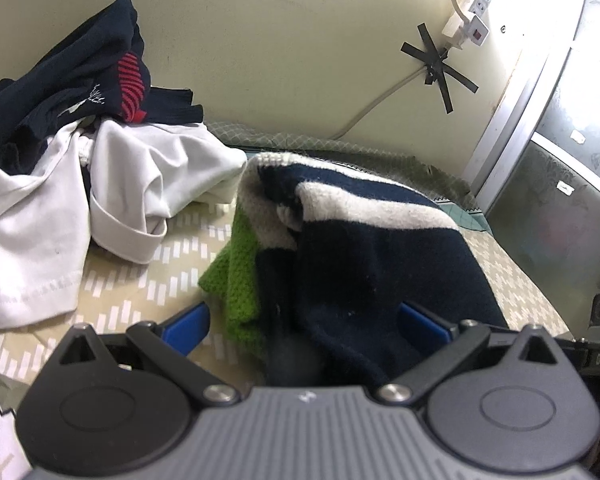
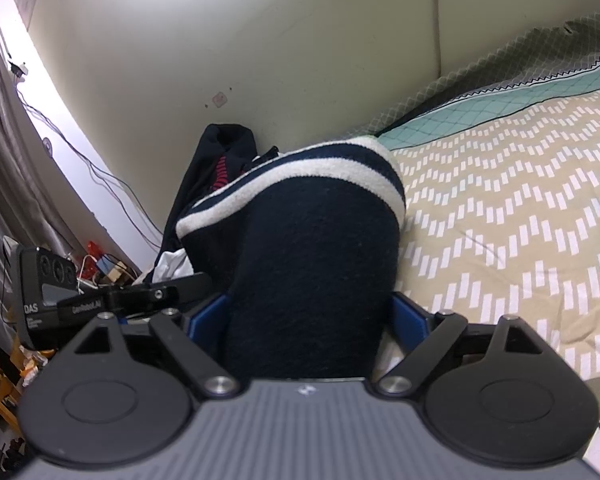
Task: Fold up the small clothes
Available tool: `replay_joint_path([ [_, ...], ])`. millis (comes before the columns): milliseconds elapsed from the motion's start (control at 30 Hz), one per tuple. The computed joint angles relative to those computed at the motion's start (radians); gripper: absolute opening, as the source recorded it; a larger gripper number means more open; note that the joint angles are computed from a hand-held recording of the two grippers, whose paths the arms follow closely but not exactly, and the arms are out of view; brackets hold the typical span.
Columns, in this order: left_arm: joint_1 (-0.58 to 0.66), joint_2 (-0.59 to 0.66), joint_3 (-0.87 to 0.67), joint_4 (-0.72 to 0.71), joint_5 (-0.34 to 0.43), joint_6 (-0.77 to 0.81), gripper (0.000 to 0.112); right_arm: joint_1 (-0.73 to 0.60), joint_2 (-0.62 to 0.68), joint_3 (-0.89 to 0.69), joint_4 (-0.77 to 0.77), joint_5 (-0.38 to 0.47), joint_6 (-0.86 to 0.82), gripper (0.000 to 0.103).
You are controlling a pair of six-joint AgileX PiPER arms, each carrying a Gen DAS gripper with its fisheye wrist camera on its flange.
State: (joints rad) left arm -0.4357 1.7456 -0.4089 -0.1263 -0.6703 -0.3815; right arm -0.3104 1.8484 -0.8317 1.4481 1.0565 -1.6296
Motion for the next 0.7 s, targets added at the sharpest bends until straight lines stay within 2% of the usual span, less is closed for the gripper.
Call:
replay_joint_path([
  [167, 0.016, 0.017, -0.041, 0.003, 0.084, 0.000, 0.103, -0.010, 0.007, -0.003, -0.004, 0.014, 0.000, 0.083],
  [333, -0.005, 0.023, -0.048, -0.054, 0.088, 0.054, 0.103, -0.019, 0.009, -0.007, -0.013, 0.025, 0.005, 0.083],
  [633, 0.008, 0.031, -0.040, -0.025, 0.065, 0.035, 0.103, -0.029, 0.009, -0.007, -0.017, 0.042, 0.010, 0.083],
  [700, 0.014, 0.037, -0.032, -0.004, 0.040, 0.015, 0.103, -0.032, 0.008, -0.003, -0.015, 0.045, 0.009, 0.083],
])
